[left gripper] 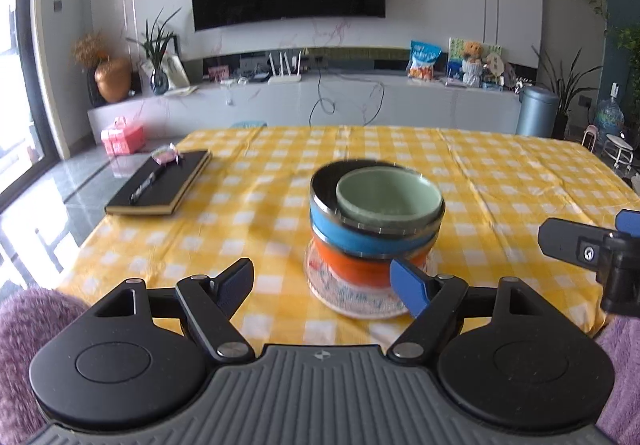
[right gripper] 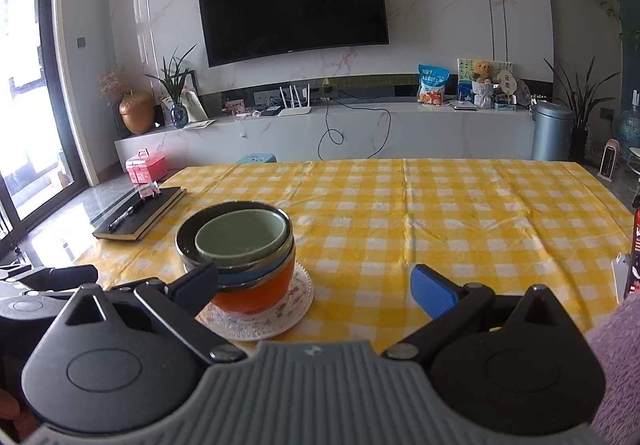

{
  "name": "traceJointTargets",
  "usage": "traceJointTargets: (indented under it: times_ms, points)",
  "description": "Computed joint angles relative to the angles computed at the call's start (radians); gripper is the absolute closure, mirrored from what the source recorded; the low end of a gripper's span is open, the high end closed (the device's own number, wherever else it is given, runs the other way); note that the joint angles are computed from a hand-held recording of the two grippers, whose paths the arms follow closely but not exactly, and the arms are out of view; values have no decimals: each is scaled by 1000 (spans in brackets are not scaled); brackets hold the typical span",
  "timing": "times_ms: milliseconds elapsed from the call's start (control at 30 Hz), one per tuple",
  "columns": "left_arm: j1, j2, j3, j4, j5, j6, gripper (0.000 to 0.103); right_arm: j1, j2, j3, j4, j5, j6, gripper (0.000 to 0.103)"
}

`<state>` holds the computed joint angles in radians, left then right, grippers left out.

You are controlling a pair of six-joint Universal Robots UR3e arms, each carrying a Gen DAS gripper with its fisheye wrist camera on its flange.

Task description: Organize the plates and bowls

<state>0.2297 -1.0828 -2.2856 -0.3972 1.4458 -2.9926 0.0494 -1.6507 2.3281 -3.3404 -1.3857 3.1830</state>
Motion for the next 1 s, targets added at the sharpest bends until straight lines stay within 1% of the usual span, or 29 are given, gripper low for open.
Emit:
traceJointTargets:
  times_ms: [100, 133, 167, 233, 367, 433, 500, 600, 767, 1000]
  points:
    - [-42, -5, 0, -45, 57, -5, 9, 55, 26, 25, -44, -93, -1, 3]
    - [-57, -5, -2, -51, 73, -4, 9, 64, 32, 34, -59, -108, 5, 3]
    - [-68, 2, -16, -46, 84, -3, 9, 62, 29, 46, -66, -103, 9, 3]
    - [-72, 13, -33, -48, 89, 2, 9, 71, 25, 57, -68, -107, 10, 3]
    - [-65, 39, -44, -87, 99, -15, 9, 158, 62, 34, -58, -242, -21, 3]
    - [-65, 51, -54, -94, 105, -26, 9, 183, 77, 36, -53, -285, -34, 3]
    - [-68, 60, -59, -97, 110, -31, 9, 180, 77, 51, -55, -283, -33, 3]
    - [-90, 61, -64, -86, 131, -35, 9, 134, 52, 105, -97, -230, -23, 3]
    - [-117, 60, -61, -75, 155, -35, 9, 93, 24, 155, -144, -178, -5, 3]
    - [-151, 47, -63, -49, 187, -44, 9, 76, 10, 190, -205, -146, -8, 3]
